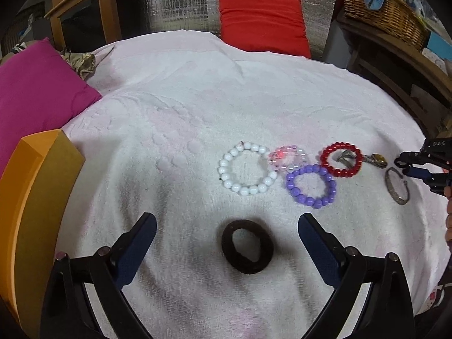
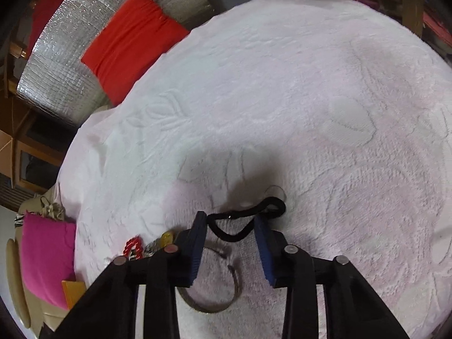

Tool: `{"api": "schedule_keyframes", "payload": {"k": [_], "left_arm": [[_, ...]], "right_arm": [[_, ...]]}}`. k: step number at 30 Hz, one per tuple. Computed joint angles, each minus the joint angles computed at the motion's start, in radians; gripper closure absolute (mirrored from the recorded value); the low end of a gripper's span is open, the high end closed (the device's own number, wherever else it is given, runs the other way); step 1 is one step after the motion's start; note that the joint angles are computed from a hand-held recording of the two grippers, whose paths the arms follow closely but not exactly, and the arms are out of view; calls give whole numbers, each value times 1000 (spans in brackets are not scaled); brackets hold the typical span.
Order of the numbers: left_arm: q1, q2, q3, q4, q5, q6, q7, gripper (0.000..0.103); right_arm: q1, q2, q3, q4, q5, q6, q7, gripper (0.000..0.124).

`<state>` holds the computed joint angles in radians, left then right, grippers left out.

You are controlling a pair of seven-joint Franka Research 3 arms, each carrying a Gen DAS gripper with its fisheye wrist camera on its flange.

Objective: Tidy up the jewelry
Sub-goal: 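Grasp the black hair tie with the right tool, then grasp the purple bead bracelet with the left tool while the right tool lifts the hair tie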

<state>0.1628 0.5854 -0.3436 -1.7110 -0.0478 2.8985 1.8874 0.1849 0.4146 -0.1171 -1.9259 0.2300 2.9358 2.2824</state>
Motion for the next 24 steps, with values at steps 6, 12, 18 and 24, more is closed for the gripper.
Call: {"api": "schedule_keyframes", "payload": {"k": [6, 12, 18, 24], "left_arm": [[116, 11, -164, -18, -89, -6, 154, 3], [57, 45, -146, 48, -151, -98, 183, 20], [-26, 105, -93, 155, -186, -217, 168, 45], [-102, 120, -31, 172, -141, -166, 129, 59]], "right_arm": [[60, -36, -81, -55, -96, 60, 75, 103], [33, -66, -51, -101, -68, 120, 45, 103], [27, -94, -44, -140, -32, 146, 4, 103], [-137, -120, 131, -164, 139, 153, -156, 102]]}}
